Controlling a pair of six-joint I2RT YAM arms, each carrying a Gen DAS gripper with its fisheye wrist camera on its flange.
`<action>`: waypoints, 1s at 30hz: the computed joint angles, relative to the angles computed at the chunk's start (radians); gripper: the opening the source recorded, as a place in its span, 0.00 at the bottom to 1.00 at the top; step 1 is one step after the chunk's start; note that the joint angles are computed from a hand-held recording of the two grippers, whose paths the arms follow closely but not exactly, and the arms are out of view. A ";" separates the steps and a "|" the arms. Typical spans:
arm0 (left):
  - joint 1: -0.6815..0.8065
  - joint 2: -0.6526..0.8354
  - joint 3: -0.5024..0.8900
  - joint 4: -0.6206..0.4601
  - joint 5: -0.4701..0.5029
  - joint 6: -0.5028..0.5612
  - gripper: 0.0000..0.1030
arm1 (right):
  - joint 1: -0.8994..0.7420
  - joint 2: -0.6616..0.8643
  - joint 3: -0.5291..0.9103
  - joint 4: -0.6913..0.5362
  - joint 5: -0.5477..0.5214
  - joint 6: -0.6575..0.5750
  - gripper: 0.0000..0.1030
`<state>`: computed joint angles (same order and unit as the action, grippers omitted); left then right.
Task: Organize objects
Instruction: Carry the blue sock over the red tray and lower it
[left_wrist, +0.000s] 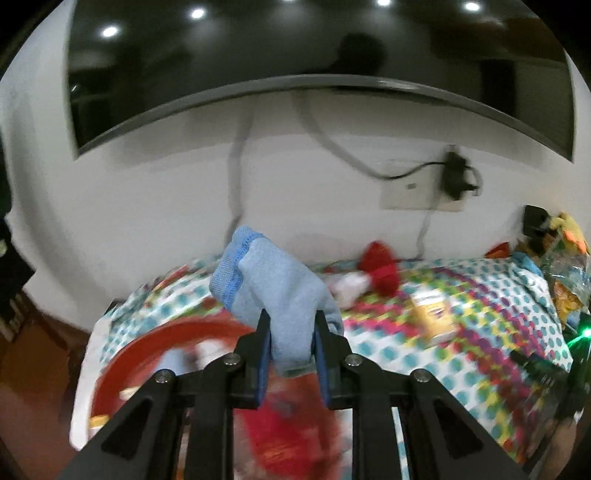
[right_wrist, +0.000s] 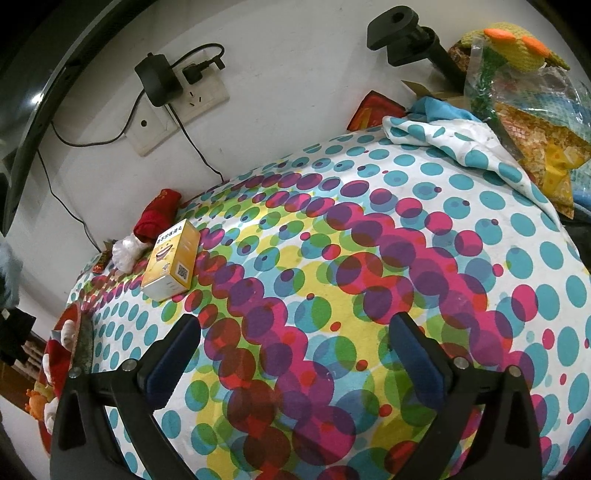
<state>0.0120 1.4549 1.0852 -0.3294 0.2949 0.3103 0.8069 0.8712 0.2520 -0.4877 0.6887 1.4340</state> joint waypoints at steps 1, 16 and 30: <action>0.055 0.017 0.013 -0.016 0.025 0.029 0.20 | 0.001 0.000 0.000 0.001 0.001 0.001 0.99; 0.491 0.213 0.148 -0.131 0.184 0.268 0.20 | 0.011 0.014 0.006 0.001 0.002 0.006 0.99; 0.254 0.195 -0.075 -0.005 0.068 0.243 0.20 | 0.001 0.018 0.003 0.007 -0.007 -0.009 1.00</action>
